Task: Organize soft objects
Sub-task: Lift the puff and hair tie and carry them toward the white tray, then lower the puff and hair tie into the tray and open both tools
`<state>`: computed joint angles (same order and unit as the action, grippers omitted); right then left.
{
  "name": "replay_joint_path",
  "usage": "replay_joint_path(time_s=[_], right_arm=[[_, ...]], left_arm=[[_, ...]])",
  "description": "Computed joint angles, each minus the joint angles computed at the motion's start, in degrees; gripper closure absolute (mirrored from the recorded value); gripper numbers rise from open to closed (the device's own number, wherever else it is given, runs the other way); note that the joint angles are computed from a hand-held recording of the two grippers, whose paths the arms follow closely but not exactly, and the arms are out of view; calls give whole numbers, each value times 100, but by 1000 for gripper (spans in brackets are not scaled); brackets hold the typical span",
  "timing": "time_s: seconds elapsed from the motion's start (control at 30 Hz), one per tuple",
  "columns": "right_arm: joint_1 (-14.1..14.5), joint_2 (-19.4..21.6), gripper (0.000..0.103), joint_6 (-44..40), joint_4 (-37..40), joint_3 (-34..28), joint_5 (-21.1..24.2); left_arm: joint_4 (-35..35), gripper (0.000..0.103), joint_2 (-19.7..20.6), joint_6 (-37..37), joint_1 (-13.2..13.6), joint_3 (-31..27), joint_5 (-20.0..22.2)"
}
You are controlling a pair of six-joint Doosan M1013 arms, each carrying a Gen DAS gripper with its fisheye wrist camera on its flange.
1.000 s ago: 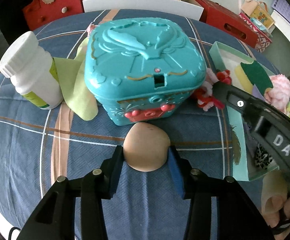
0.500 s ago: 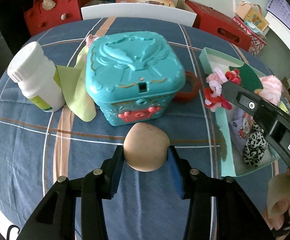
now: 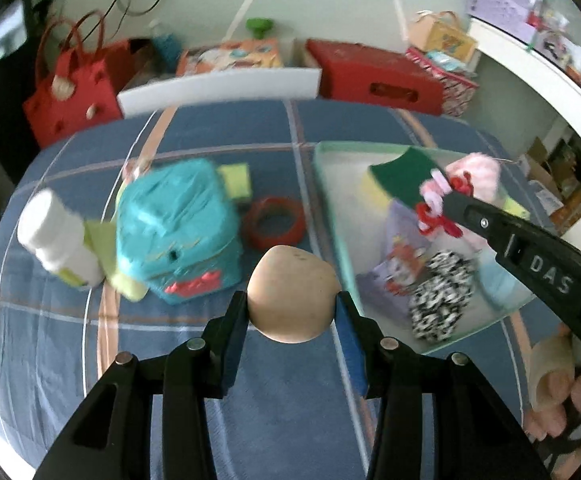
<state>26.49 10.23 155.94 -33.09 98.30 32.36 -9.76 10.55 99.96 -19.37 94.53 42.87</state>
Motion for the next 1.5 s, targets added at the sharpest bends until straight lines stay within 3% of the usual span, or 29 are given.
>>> replay_joint_path(time_s=[0.13, 0.4, 0.77, 1.03, 1.43, 1.5], right_arm=[[-65, -95, 89, 391, -235, 72, 476], [-239, -163, 89, 507, 45, 164, 826], [-377, -69, 89, 286, 494, 201, 816], [-431, 8, 89, 192, 605, 181, 877], [-366, -5, 86, 383, 384, 129, 1118], [-356, -25, 86, 439, 310, 129, 1137]], left_arm=[[-24, 58, 65, 95, -110, -94, -12], [11, 57, 279, 256, -309, -438, 86], [-558, 58, 777, 554, -356, -758, -144], [-917, 56, 904, 664, -341, -802, -199], [-971, 53, 968, 577, -318, -915, 279], [-1166, 44, 960, 683, -290, -916, 326]])
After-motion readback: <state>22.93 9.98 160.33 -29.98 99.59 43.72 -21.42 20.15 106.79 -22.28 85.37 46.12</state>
